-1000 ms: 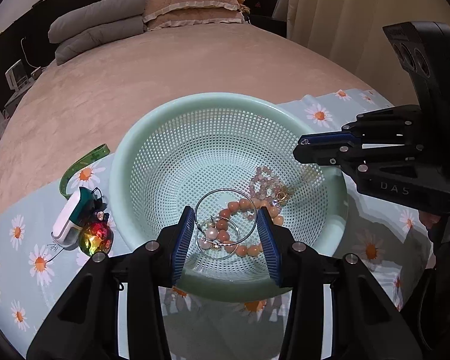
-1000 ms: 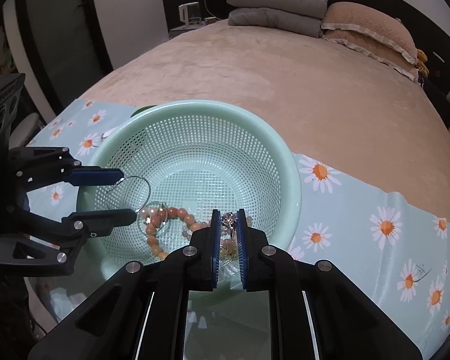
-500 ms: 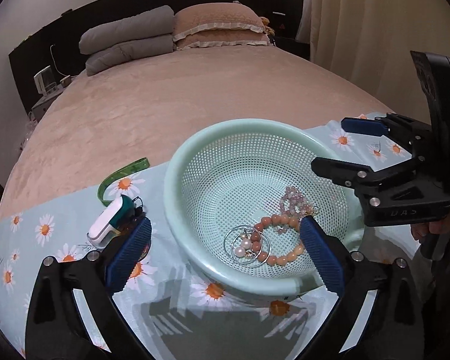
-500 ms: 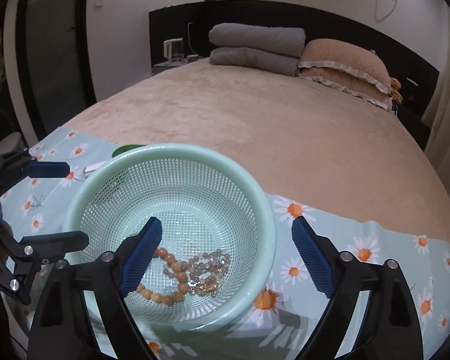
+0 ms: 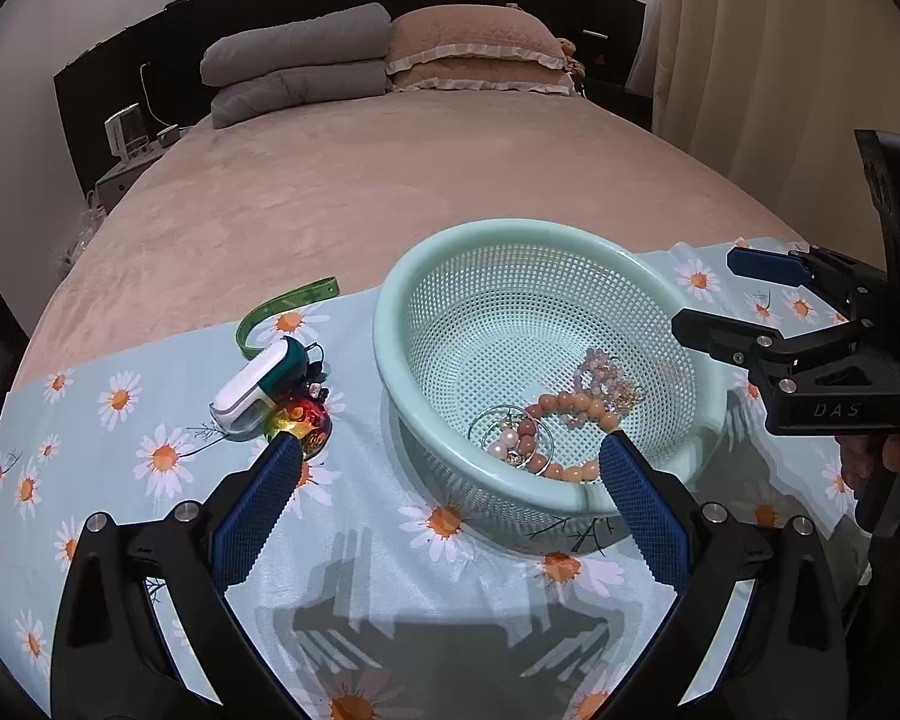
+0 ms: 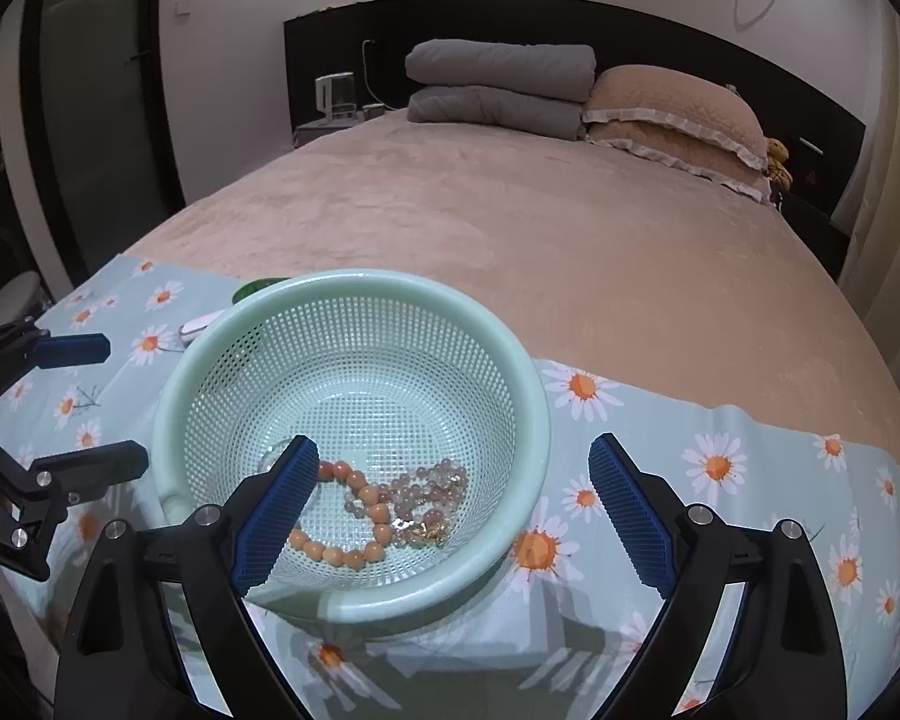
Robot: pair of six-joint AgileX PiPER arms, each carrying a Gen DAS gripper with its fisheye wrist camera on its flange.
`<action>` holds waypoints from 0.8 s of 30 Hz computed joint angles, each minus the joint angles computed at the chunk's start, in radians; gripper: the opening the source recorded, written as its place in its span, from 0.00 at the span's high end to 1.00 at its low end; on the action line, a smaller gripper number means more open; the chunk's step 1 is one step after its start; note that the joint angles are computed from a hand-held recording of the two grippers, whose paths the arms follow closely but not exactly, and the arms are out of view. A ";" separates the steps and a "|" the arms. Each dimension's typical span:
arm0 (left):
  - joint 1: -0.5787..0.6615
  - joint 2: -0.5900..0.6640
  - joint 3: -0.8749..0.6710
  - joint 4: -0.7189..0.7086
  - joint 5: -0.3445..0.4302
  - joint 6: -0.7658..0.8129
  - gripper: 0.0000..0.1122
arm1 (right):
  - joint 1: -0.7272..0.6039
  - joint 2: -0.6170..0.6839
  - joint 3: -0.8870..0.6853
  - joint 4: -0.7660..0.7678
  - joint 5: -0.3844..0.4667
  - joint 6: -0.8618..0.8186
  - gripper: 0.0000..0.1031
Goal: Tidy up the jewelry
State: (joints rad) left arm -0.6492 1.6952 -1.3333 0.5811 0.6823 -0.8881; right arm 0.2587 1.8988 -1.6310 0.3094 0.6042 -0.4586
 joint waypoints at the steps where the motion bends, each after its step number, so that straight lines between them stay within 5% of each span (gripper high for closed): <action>1: -0.011 -0.004 0.001 0.010 0.010 -0.014 0.14 | -0.001 -0.012 0.018 0.004 -0.003 -0.004 0.15; 24: -0.294 -0.065 0.096 0.266 0.206 -0.467 0.13 | -0.024 -0.345 0.476 0.088 -0.165 -0.115 0.11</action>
State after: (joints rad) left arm -0.9430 1.6304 -1.2377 0.8469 0.8887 -1.3551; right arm 0.2345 1.5539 -1.1553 0.3976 0.4394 -0.5732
